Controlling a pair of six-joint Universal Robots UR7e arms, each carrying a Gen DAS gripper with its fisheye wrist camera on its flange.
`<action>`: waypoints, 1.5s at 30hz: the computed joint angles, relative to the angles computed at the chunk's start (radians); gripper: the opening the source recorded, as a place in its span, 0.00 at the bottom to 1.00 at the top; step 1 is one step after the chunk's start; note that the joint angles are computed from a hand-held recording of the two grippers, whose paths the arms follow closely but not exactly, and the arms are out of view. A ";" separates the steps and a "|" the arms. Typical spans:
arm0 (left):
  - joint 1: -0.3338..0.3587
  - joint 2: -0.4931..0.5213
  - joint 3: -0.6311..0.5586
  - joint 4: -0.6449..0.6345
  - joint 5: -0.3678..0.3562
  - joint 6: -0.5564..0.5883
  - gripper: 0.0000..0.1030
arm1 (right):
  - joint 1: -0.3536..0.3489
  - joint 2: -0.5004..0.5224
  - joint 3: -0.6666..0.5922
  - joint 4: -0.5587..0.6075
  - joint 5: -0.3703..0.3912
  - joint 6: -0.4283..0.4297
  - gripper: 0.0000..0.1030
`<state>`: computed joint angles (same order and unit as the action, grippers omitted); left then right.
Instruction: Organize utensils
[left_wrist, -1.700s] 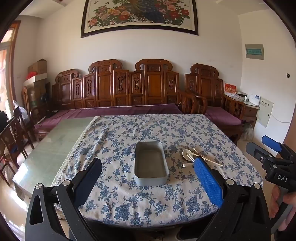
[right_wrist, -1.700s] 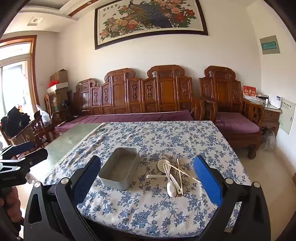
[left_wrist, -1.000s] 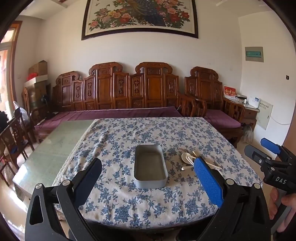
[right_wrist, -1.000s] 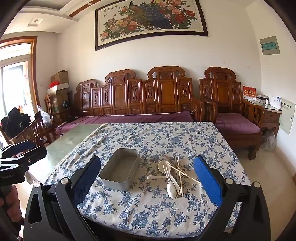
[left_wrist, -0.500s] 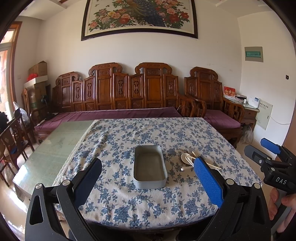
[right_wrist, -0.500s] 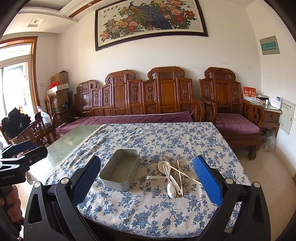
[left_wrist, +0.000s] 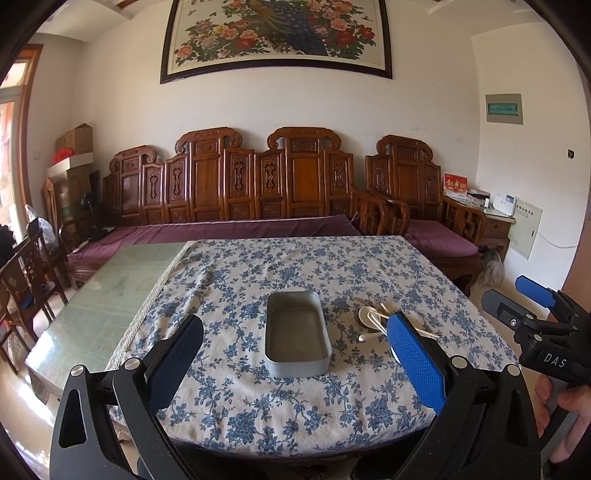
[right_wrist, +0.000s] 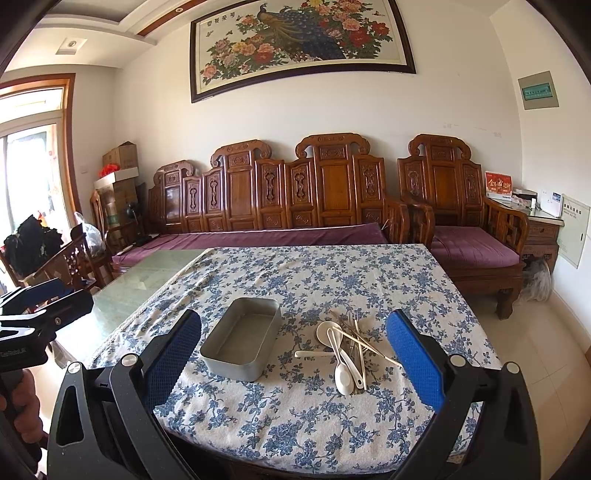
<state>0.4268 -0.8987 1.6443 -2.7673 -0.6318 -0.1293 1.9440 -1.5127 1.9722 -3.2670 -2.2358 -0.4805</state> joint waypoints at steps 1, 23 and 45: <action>-0.001 0.000 0.000 -0.004 0.000 0.003 0.94 | -0.002 -0.002 0.001 0.001 0.003 -0.001 0.98; -0.010 -0.006 -0.002 -0.002 -0.002 0.006 0.94 | -0.008 -0.007 0.007 -0.004 0.012 -0.004 0.98; 0.020 0.006 -0.015 0.068 -0.036 -0.033 0.94 | -0.020 0.001 -0.013 0.048 0.012 0.030 0.98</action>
